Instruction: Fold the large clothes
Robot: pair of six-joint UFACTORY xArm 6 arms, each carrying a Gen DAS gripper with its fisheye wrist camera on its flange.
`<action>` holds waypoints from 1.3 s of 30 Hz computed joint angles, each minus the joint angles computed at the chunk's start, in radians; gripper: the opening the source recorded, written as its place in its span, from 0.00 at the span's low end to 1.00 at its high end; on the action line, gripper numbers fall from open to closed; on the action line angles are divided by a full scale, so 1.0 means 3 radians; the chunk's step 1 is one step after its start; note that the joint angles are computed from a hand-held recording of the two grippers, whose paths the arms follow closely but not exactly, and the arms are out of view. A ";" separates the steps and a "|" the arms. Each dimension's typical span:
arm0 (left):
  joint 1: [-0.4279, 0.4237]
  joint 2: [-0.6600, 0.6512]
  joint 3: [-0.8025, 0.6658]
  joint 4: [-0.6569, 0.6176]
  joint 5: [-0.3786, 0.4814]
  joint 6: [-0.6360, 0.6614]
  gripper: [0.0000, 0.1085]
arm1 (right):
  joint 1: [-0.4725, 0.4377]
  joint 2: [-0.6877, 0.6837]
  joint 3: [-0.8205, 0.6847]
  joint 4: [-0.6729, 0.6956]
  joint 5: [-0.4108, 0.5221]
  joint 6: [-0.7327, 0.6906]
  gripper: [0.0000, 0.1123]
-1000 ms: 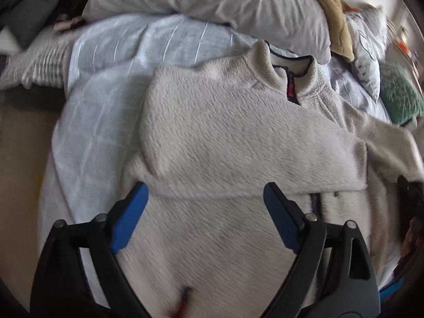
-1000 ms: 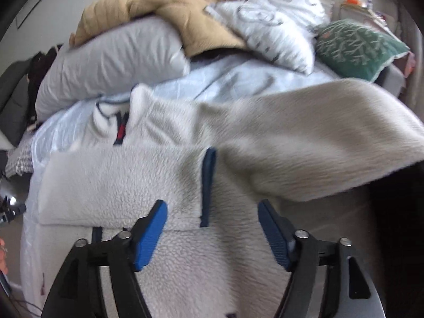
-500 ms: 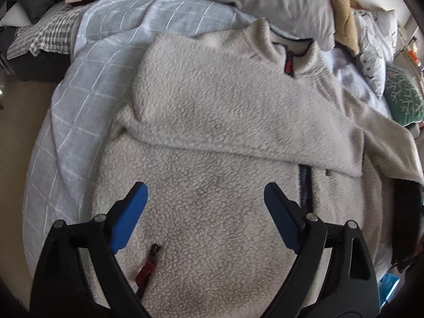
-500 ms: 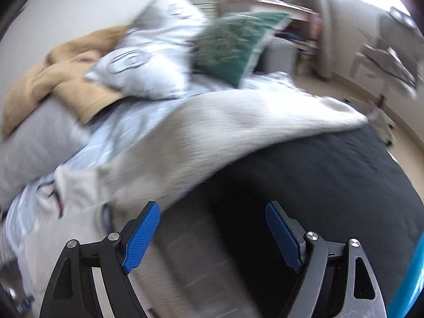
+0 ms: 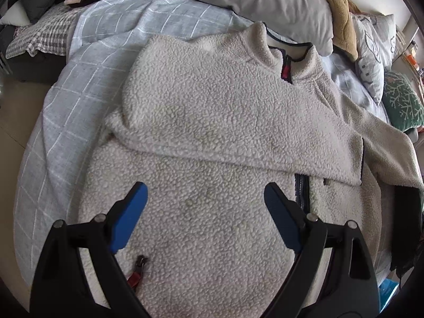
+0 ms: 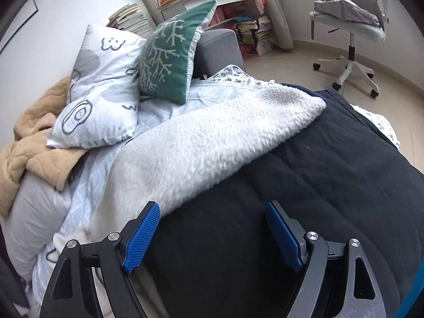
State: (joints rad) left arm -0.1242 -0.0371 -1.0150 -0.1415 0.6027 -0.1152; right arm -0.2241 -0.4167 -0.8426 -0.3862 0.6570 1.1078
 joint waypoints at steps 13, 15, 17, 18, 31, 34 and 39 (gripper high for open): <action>0.0096 0.0022 0.0061 -0.0519 -0.0350 0.0319 0.83 | 0.0103 0.0541 -0.0645 -0.0266 0.0237 -0.0334 0.13; 0.0125 0.0009 0.0067 -0.0633 -0.0375 0.0382 0.83 | 0.0173 0.0498 -0.0659 -0.0355 0.0205 -0.0287 0.12; 0.0148 0.0008 0.0057 -0.0695 -0.0374 0.0409 0.83 | 0.0275 0.0462 -0.0707 -0.0408 0.0154 -0.0282 0.12; 0.0161 0.0007 0.0052 -0.0748 -0.0373 0.0430 0.83 | 0.0336 0.0461 -0.0747 -0.0437 0.0122 -0.0300 0.12; 0.0254 -0.0059 0.0069 -0.0971 -0.0381 0.0548 0.83 | 0.1653 0.1337 -0.1948 -0.0930 0.0445 -0.0671 0.12; 0.0288 -0.0069 0.0064 -0.1062 -0.0365 0.0587 0.83 | 0.1875 0.1645 -0.2178 -0.0777 0.0392 -0.0855 0.12; 0.0306 -0.0075 0.0074 -0.1076 -0.0393 0.0596 0.83 | 0.2154 0.2243 -0.2539 -0.0392 0.0352 -0.1162 0.12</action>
State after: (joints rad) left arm -0.0324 -0.0596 -0.9926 -0.4643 0.4849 0.0637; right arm 0.4219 0.2562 -1.6042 -0.5037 0.7625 0.7592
